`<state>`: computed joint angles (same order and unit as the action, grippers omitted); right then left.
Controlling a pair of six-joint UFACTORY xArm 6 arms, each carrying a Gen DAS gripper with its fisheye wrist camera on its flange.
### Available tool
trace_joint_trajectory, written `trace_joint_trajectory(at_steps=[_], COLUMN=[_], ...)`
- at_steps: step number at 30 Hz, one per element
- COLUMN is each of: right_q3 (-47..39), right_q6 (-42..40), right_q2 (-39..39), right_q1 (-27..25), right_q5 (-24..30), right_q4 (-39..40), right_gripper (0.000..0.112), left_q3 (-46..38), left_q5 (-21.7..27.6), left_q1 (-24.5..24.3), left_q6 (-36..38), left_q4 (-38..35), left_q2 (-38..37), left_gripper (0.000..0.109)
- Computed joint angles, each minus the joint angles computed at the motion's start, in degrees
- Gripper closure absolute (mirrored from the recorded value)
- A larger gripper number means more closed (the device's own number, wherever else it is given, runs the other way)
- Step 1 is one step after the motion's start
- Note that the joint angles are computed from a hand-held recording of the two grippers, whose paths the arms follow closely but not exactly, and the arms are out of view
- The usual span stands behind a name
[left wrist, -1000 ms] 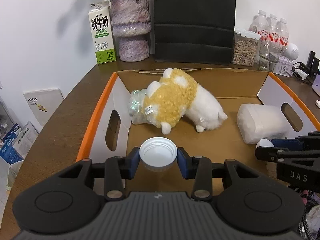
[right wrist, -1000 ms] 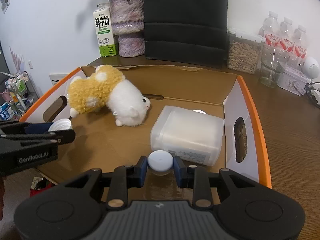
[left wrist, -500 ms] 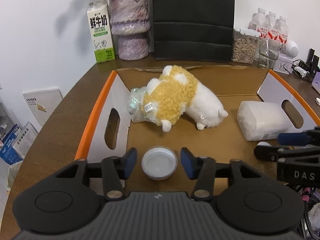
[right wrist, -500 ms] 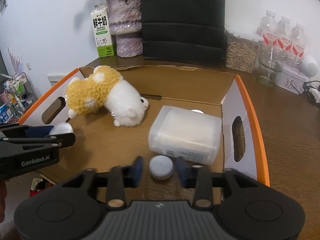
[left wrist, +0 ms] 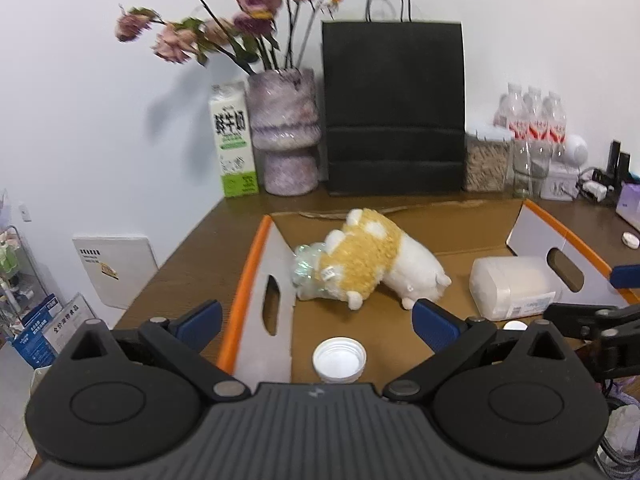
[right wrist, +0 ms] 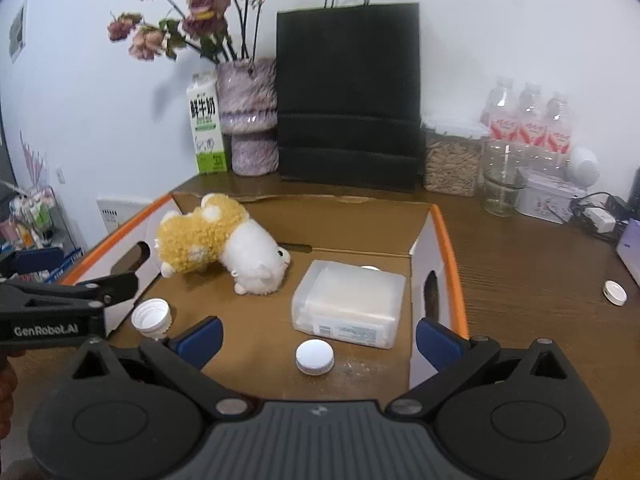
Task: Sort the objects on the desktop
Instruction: 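Carry the cap over the box and open the left gripper while the right drops its cap, then move both grippers back toward the loose items beside the box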
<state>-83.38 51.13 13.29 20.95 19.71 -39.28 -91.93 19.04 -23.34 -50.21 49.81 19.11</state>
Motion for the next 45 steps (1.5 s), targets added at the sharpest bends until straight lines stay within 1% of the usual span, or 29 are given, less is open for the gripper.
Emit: trace_joint_trajectory(at_steps=[3, 7, 10, 14, 18, 19, 21, 24, 29, 31, 33, 38, 41, 45], right_q3=[3.8, 9.5, 13.7, 18.8, 24.0, 25.2, 27.4, 30.1, 33.0, 33.5, 33.1, 31.6, 29.8, 26.7], right_q6=[3.9, 12.3, 17.9, 22.4, 25.1, 25.3, 25.3, 23.5, 23.3, 23.3, 22.7, 22.5, 20.2, 16.7], right_q2=[-3.2, -8.4, -12.5, -17.2, -21.5, -22.4, -23.8, -25.2, -26.4, -26.4, -26.0, -24.2, -22.3, -19.0], right_q1=[-0.1, -0.3, -0.1, 0.5, 1.5, 1.8, 2.6, 4.0, 5.4, 5.4, 5.2, 4.5, 4.4, 3.7], right_q5=[-1.2, -2.9, -3.3, -3.2, -2.4, -2.1, -1.5, -0.7, 0.1, 0.0, 0.0, -2.0, -2.3, -3.1], right_q4=[-3.9, -12.1, -17.5, -21.3, -23.0, -22.8, -22.3, -20.1, -17.9, -17.2, -16.5, -16.4, -15.2, -12.1], right_gripper=[0.009, 0.009, 0.009, 0.009, 0.009, 0.009, 0.009, 0.009, 0.009, 0.009, 0.009, 0.009, 0.009, 0.009], left_q3=[3.9, 9.1, 12.8, 18.0, 22.9, 24.2, 26.6, 28.8, 33.0, 33.8, 33.5, 33.5, 32.3, 30.8], left_q5=[-2.0, -3.9, -5.3, -6.5, -6.0, -5.8, -6.3, -6.2, -7.2, -7.3, -6.4, -6.8, -5.6, -6.2], left_q1=[0.7, 1.5, 2.1, 2.7, 2.6, 2.5, 2.8, 2.7, 2.3, 2.1, 1.7, 1.9, 1.5, 1.6], left_q6=[-5.1, -14.6, -19.7, -22.2, -24.1, -24.0, -21.9, -19.5, -18.0, -15.3, -15.5, -16.0, -14.4, -14.1], left_q4=[4.8, 14.4, 19.4, 20.6, 22.1, 22.0, 19.5, 16.8, 13.6, 11.3, 11.8, 12.1, 10.7, 10.8], left_q2=[-3.3, -8.3, -11.7, -15.8, -19.4, -20.3, -21.7, -22.9, -25.3, -25.3, -25.0, -25.0, -24.0, -22.8], left_gripper=[0.006, 0.006, 0.006, 0.006, 0.006, 0.006, 0.006, 0.006, 0.006, 0.006, 0.006, 0.006, 0.006, 0.006])
